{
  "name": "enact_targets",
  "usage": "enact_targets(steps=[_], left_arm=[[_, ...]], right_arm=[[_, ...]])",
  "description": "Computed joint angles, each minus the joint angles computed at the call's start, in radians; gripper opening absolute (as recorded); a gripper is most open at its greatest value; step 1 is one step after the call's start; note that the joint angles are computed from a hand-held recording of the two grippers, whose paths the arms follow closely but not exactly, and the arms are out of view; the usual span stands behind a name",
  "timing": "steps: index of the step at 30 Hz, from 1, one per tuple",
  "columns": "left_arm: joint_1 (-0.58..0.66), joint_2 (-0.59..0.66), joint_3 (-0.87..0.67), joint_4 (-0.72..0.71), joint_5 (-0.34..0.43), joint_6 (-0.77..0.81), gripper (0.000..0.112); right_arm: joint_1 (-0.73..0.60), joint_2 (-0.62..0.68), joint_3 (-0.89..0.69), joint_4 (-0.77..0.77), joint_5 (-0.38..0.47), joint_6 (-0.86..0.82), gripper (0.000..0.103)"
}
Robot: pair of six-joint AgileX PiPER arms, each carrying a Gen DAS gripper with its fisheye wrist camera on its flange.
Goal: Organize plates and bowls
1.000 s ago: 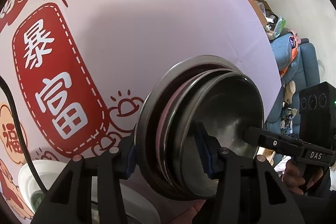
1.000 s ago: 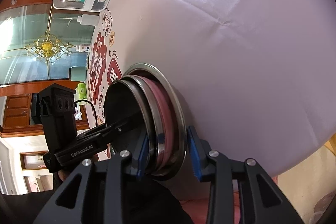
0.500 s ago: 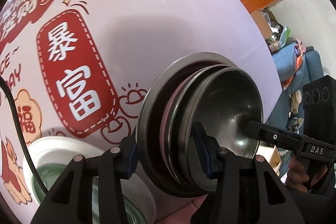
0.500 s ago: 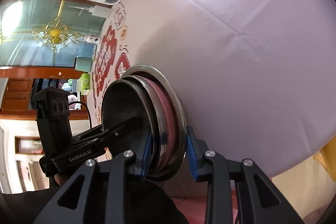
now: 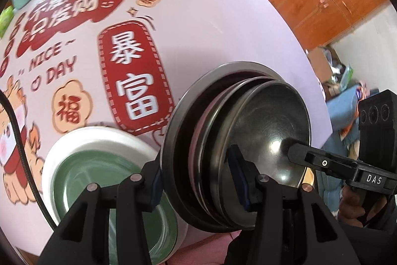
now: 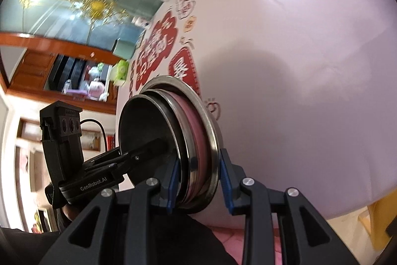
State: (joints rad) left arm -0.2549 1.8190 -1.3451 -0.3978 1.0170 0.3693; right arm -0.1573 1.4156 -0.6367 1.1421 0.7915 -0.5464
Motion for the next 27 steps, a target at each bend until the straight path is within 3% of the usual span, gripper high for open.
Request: enact_targets(steps=[14,27], left_arm=[[0.182,-0.223,0.233,-0.002,-0.087,-0.051,0.046],[0.366,-0.25,0.343,-0.022,-0.105,0.003,0.047]], right_arm=[[0.236,0.151,-0.209,-0.024,0.021,0.017,0.03],[0.386,0.28,-0.309,-0.05,0.046,0.083,0.03]])
